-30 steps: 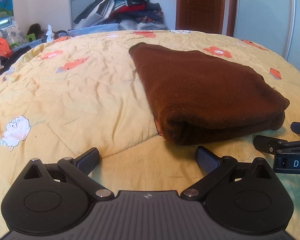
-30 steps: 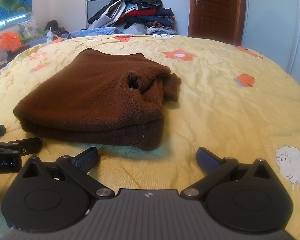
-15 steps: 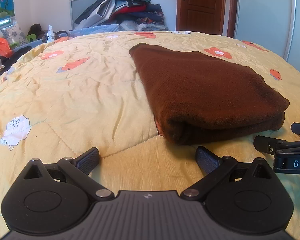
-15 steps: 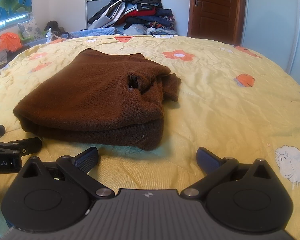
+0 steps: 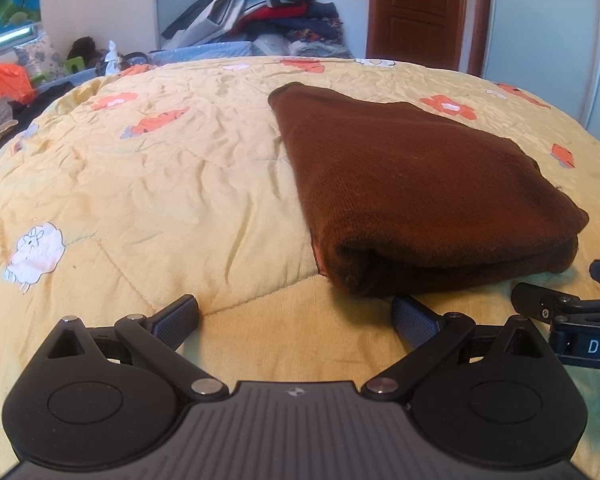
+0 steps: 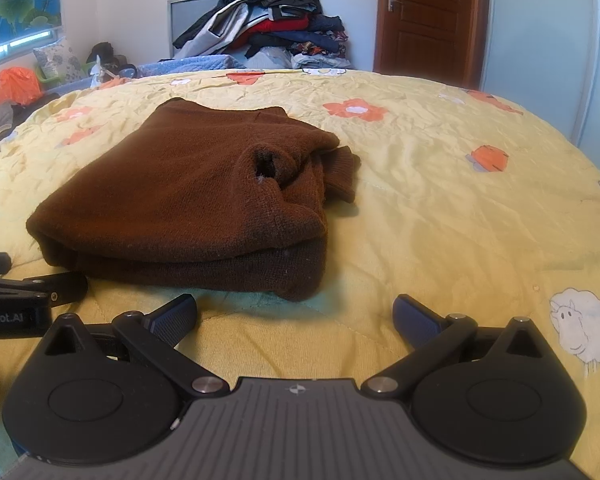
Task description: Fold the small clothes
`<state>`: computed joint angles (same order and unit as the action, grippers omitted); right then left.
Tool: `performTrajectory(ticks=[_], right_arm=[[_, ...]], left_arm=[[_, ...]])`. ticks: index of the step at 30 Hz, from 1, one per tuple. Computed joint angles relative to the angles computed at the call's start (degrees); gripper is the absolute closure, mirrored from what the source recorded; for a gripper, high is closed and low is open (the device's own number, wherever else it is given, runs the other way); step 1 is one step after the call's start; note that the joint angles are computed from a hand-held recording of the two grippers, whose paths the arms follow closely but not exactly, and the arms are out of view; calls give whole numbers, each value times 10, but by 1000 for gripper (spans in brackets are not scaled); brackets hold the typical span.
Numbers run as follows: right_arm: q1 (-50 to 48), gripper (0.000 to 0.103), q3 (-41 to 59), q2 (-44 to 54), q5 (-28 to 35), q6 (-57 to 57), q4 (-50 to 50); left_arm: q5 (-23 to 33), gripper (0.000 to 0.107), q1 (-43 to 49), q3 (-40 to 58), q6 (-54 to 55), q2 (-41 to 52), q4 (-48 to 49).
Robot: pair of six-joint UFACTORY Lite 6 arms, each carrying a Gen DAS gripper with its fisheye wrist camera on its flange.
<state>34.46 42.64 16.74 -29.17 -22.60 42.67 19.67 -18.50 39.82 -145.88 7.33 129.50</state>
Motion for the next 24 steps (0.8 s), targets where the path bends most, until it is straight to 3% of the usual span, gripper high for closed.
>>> performTrajectory(ticks=[7, 13, 24], right_arm=[[31, 0, 33, 5, 21, -110, 151], [37, 0, 32, 11, 8, -94, 147], [12, 0, 8, -13, 24, 16, 45]], left_arm=[[-7, 4, -1, 14, 38, 6, -47], [5, 4, -12, 21, 59, 15, -91], [34, 4, -23, 5, 7, 17, -49]])
